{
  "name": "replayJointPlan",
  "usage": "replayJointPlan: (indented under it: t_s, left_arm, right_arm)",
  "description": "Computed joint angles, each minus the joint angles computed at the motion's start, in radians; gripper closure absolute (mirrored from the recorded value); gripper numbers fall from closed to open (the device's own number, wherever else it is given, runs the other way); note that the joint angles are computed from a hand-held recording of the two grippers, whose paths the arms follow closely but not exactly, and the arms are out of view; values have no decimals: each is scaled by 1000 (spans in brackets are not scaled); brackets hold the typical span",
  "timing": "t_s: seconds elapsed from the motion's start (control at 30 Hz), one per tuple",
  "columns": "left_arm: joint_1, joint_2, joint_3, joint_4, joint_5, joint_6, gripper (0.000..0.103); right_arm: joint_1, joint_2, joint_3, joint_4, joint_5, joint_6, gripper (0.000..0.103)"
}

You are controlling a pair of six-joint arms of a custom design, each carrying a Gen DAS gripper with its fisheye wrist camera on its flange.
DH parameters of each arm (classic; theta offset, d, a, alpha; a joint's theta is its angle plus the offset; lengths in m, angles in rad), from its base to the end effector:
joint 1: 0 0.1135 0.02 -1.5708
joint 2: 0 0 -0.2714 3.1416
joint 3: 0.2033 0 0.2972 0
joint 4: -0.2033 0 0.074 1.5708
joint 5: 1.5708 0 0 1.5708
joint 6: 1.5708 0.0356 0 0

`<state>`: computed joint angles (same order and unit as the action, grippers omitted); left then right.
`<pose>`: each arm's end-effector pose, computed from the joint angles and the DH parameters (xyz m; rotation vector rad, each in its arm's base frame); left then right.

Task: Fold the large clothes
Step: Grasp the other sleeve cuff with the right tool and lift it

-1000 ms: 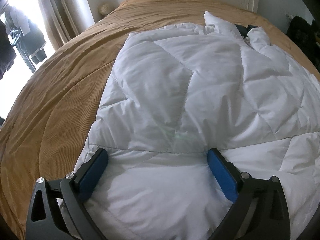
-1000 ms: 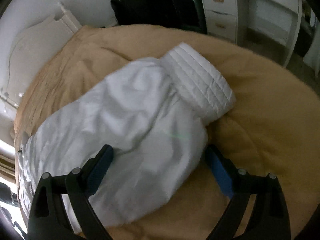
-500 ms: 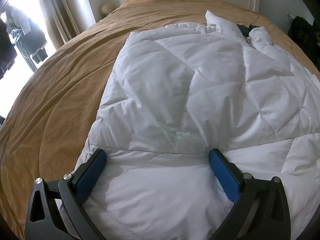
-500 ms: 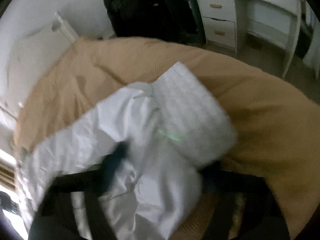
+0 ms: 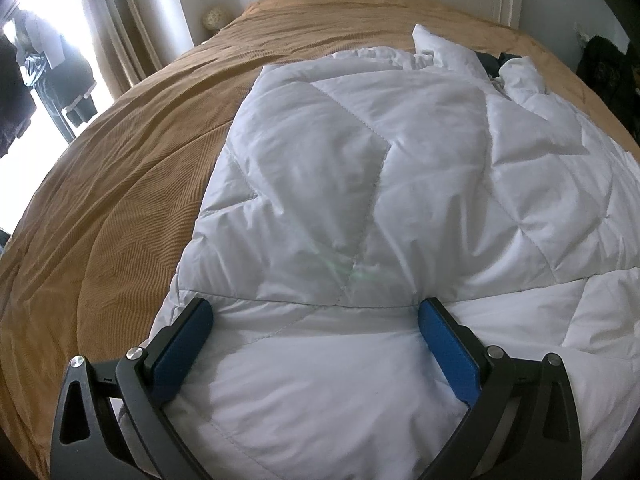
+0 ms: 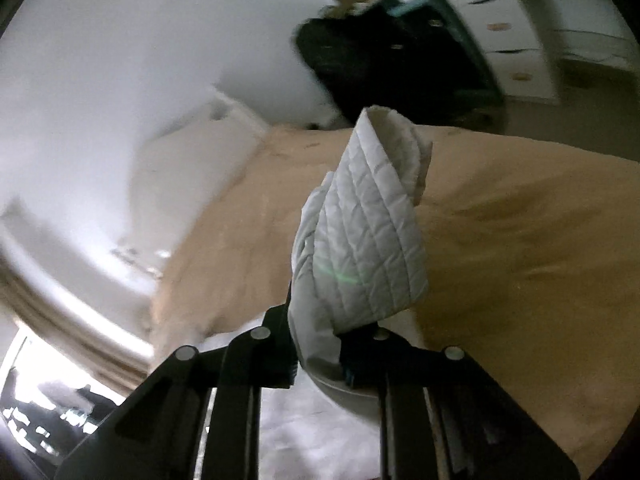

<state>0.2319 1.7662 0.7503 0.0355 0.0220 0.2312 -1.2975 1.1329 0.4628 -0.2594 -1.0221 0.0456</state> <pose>0.3292 0.0769 0.0729 0.0077 2.5579 0.1511 0.0902 -0.2091 0.1514 0.9559 1.8033 0.5214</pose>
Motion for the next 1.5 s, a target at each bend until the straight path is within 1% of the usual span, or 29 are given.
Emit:
replayJointPlan:
  t_s: [0.07,0.1,0.13,0.17,0.23,0.27,0.33,0.37,0.43,0.47,0.53,0.57,0.6,0.67,0.73,0.77,0.87,0.93,0.97,1.0,1.1,1.17,1.2,1.23,1.27,1.33,1.4,1.47,1.5]
  left_arm:
    - [3,1,0,-1,5,-1,0]
    - [6,1,3,-5,8,-1,0]
    - [10,-2,4,-7,17,-7,0]
    - [15,-4,2,-7,25,-13,0]
    - [18,-12,-3,-5,31,-18,0]
    - [17,-16,-5,-4,31,-15,1]
    - [24,-22,-2,-18,44,-7,1]
    - [32,-26,4,-32,61,-2,1]
    - [49,-32,18,-63,97,3,1]
    - [66,-36,32,-93,132,11,1]
    - [86,-37,58,-135,179,9,2]
    - [108,-38,79,-172,222,11,2]
    - [119,-37,93,-194,243,14,2]
    - [150,-40,119,-233,285,18,2]
    - [191,-36,148,-268,325,17,2]
    - [209,-31,161,-279,333,13,2]
    - [279,7,225,-332,379,8,3]
    - [312,22,246,-335,383,17,3]
    - [329,29,256,-327,377,23,3]
    - [340,35,264,-324,377,28,3]
    - [370,57,298,-331,392,35,3]
    - [381,64,313,-346,411,47,3]
    - [385,64,314,-348,415,54,3]
    - [386,63,314,-349,418,59,3]
    - [382,64,315,-352,423,62,3]
    - [383,72,327,-385,453,68,3]
    - [370,77,340,-437,501,54,3]
    - [344,70,352,-492,546,41,3]
    - [326,50,344,-503,557,37,3]
  right_arm:
    - [64,-145,-51,-5,-23,88,86]
    - [116,-250,-86,-7,-24,150,86]
    - [184,-352,-116,-9,-12,212,86]
    - [229,-404,-127,-7,5,251,86]
    - [429,-560,-171,16,98,391,86]
    - [498,-584,-180,36,135,433,86]
    - [722,-626,-199,103,263,544,86]
    - [808,-625,-203,133,323,579,86]
    - [1046,-564,-205,246,481,663,86]
    - [1113,-531,-202,281,533,679,86]
    - [1342,-382,-166,387,706,706,86]
    - [1413,-313,-143,421,745,708,86]
    - [1486,-238,-118,463,787,717,86]
    - [1584,-132,-84,530,826,734,86]
    - [1712,30,-21,626,878,758,86]
    - [1731,84,7,648,874,756,86]
    - [1869,327,134,733,903,774,86]
    - [1926,474,221,757,919,777,86]
    - [1947,504,253,740,926,780,86]
    - [1969,583,299,741,928,779,86]
    - [2019,792,461,631,985,722,82]
    - [2024,916,550,562,993,712,81]
    - [2022,968,580,549,990,707,81]
    - [2022,984,580,563,993,701,81]
    - [2018,976,571,569,989,695,78]
    - [2014,952,584,508,983,668,64]
    - [2029,946,622,448,996,630,28]
    - [2051,940,626,421,1053,603,19]
    - [2061,926,623,401,1087,584,19]
